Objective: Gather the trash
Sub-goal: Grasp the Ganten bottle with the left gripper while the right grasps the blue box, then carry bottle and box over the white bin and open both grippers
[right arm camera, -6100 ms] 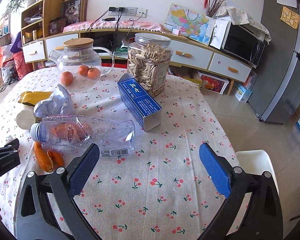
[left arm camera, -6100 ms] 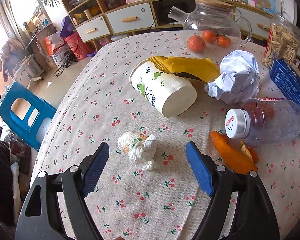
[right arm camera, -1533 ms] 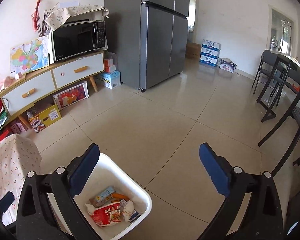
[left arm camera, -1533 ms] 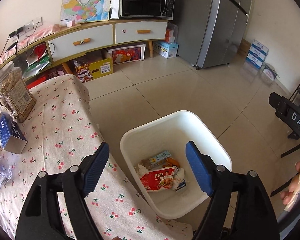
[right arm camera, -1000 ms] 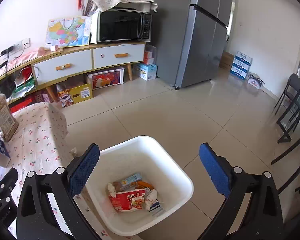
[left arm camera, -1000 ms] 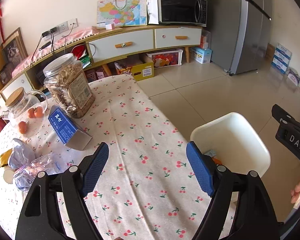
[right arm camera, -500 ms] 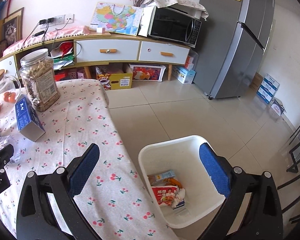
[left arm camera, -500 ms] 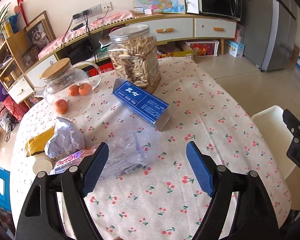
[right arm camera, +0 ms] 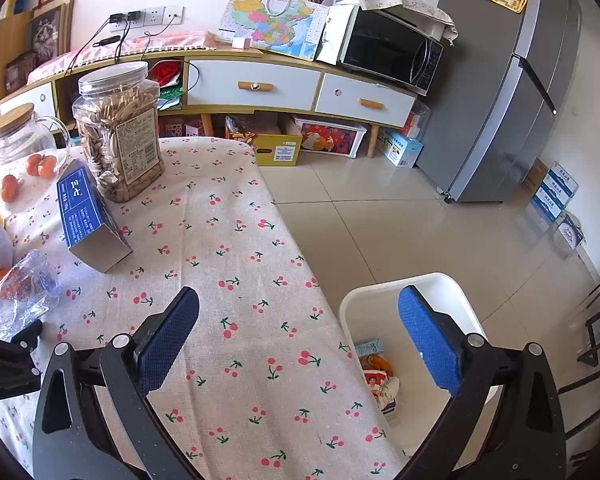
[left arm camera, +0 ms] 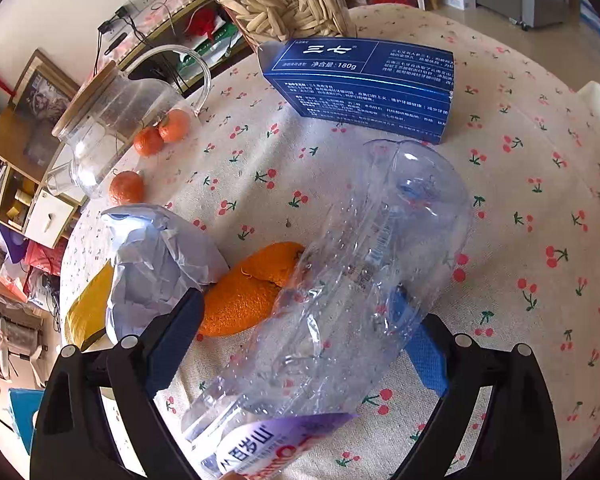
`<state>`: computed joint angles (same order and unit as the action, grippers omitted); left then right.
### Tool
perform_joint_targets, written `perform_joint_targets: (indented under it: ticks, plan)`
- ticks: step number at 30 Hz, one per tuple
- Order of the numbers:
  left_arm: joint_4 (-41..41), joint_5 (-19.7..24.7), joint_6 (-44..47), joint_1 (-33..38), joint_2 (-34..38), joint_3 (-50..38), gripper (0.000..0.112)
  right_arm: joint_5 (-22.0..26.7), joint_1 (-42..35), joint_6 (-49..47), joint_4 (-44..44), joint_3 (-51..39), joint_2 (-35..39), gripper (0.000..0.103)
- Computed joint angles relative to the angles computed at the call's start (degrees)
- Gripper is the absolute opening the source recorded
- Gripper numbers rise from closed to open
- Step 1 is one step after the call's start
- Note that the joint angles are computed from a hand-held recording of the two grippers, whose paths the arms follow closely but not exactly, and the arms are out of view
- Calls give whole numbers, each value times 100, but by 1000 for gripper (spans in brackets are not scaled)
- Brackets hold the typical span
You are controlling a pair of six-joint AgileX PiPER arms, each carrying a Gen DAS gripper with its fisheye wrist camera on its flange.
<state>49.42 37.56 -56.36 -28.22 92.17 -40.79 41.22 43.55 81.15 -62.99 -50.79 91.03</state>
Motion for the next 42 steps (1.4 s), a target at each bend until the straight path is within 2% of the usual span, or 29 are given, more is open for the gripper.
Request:
perform_joint_targets:
  ticks: [3, 5, 7, 12, 15, 19, 21, 25, 28, 30, 31, 33, 34, 37, 42]
  plan:
    - [-873, -374, 821, 327, -220, -38, 61, -67, 15, 27, 31, -83, 67, 96]
    - [-957, -278, 842, 248, -350, -55, 56, -119, 36, 69, 4, -95, 58, 96]
    - [-1235, -279, 945, 244, -584, -10, 45, -319, 6, 115, -39, -49, -23, 96]
    - [-1738, -16, 767, 210, -1609, 70, 45, -1114, -89, 21, -230, 34, -166, 96]
    - [-1741, 226, 518, 188, -2375, 170, 45, -1598, -181, -1234, 577, -277, 74, 96]
    - [-1720, 500, 263, 287, -2963, 187, 45, -1825, -60, -1973, 1020, -912, 639, 96]
    - [-1858, 520, 350, 450, -3096, 195, 45, -1844, 1, -2765, 1680, -1333, 968, 96]
    - [-2283, 478, 755, 837, -3282, 199, 45, -1502, 268, -3207, 1831, -2143, 1570, 96]
    - [-2433, 467, 893, 982, -3381, 232, 45, -1329, 277, -3959, 2419, -2698, 1978, 96]
    - [-2565, 432, 1062, 1125, -3429, 262, 45, -1148, 307, -4056, 2437, -2968, 2222, 93]
    - [-2639, 412, 1166, 1207, -3434, 262, 45, -1099, 296, -4210, 2573, -3078, 2320, 90]
    - [-2715, 401, 1246, 1287, -3435, 266, 45, -1034, 206, -4872, 3242, -3297, 2480, 76]
    - [-2786, 363, 1345, 1388, -3414, 264, 45, -955, 166, -5215, 3587, -3420, 2573, 46]
    - [-2895, 318, 1448, 1572, -3399, 302, 45, -1006, 235, -5348, 3657, -3328, 2490, 40]
    - [-2600, 438, 949, 1569, -3422, 350, 45, -1320, 458, -4511, 3178, -2659, 1798, 36]
